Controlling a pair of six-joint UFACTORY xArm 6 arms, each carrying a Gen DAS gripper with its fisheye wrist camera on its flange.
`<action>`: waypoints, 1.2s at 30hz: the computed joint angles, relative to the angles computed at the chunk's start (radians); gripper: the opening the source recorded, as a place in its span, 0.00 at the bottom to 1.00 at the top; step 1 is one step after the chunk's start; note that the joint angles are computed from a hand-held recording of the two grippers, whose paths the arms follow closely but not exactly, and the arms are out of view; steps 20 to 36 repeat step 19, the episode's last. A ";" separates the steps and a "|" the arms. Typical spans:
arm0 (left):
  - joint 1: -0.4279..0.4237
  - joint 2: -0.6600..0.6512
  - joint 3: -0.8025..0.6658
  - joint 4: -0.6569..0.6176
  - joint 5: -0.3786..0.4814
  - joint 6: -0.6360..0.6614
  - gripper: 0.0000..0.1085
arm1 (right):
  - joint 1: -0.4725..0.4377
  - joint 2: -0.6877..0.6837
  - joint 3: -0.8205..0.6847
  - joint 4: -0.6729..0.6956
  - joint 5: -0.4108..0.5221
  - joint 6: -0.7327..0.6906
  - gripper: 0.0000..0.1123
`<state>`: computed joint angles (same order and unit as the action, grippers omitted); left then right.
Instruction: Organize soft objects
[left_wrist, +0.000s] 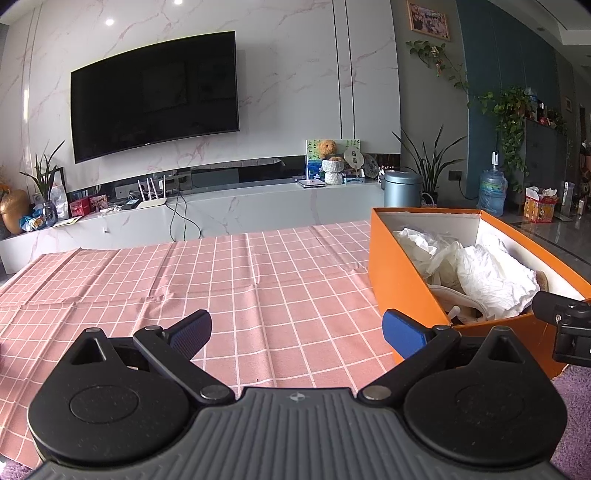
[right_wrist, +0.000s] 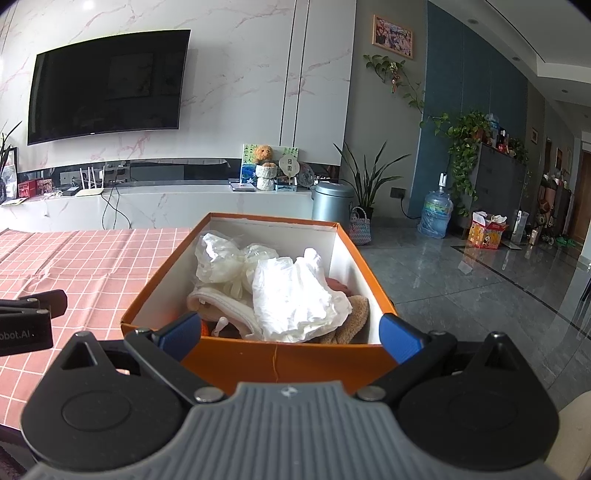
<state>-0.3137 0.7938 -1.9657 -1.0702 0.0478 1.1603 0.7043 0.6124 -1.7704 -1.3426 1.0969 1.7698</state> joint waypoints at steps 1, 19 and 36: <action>0.000 0.000 -0.002 -0.004 0.001 0.004 0.95 | 0.000 0.000 0.000 0.000 0.000 0.000 0.89; -0.002 -0.017 0.012 -0.044 0.003 0.044 0.95 | 0.000 -0.007 0.010 -0.005 -0.004 0.003 0.89; -0.002 -0.017 0.012 -0.044 0.003 0.044 0.95 | 0.000 -0.007 0.010 -0.005 -0.004 0.003 0.89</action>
